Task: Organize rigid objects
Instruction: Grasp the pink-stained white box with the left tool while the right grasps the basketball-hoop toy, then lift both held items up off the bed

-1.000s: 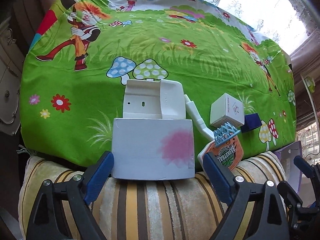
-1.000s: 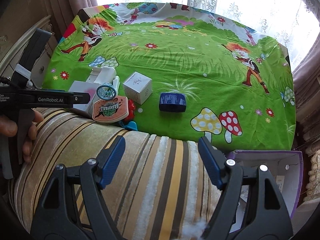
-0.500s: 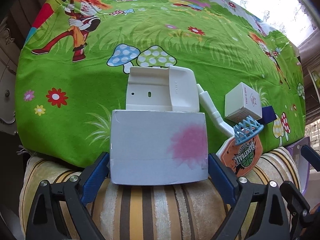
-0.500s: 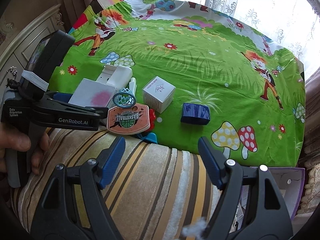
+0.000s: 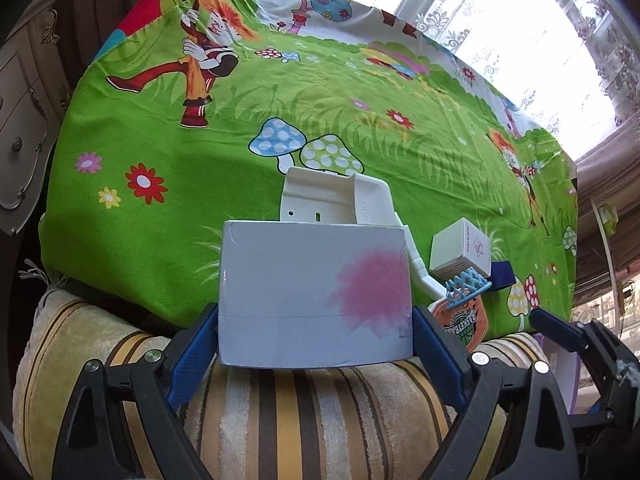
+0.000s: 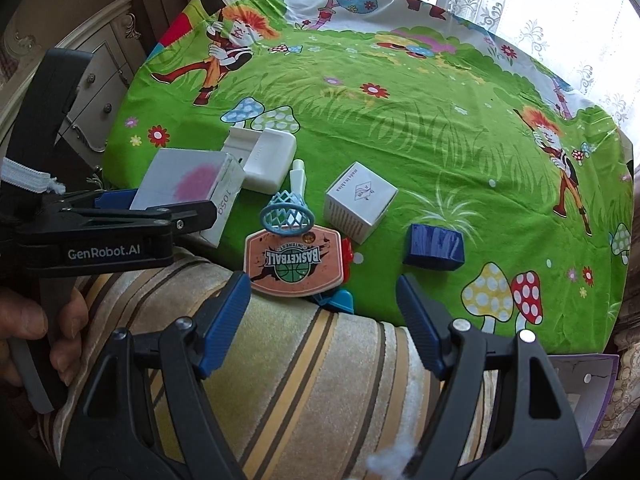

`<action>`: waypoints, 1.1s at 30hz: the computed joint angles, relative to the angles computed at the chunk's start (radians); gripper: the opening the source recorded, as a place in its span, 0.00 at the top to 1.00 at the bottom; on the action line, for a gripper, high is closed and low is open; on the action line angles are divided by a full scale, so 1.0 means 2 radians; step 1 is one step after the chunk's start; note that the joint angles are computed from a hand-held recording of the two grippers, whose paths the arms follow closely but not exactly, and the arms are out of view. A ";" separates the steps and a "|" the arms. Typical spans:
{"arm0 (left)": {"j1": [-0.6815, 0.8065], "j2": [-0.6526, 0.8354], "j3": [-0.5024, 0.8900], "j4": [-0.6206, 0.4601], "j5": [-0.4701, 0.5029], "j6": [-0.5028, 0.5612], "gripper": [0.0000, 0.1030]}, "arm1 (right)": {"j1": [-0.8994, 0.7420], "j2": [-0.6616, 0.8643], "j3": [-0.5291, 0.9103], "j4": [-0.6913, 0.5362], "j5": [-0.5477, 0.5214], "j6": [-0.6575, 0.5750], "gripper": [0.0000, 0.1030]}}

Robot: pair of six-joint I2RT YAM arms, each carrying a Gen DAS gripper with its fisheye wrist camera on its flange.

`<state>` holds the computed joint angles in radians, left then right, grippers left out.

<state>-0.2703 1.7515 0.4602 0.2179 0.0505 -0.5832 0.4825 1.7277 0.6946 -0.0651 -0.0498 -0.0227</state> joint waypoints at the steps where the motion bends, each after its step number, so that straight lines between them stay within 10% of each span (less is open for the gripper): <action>1: 0.004 -0.007 -0.009 0.011 0.002 -0.004 0.10 | 0.002 0.008 0.007 -0.001 -0.001 0.002 0.25; 13: 0.030 -0.014 -0.045 0.080 0.021 -0.027 0.10 | 0.021 0.076 0.076 -0.003 0.001 0.011 0.29; 18: 0.034 -0.010 -0.048 0.091 0.029 -0.028 0.11 | 0.021 0.099 0.096 -0.016 -0.005 0.007 0.62; 33: 0.019 -0.034 -0.061 0.099 0.011 -0.030 0.11 | -0.009 0.022 0.023 0.045 -0.050 0.016 0.62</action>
<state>-0.2330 1.6836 0.3388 0.4154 0.0723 -0.6433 0.4653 1.7724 0.7408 0.0256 -0.1505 0.0099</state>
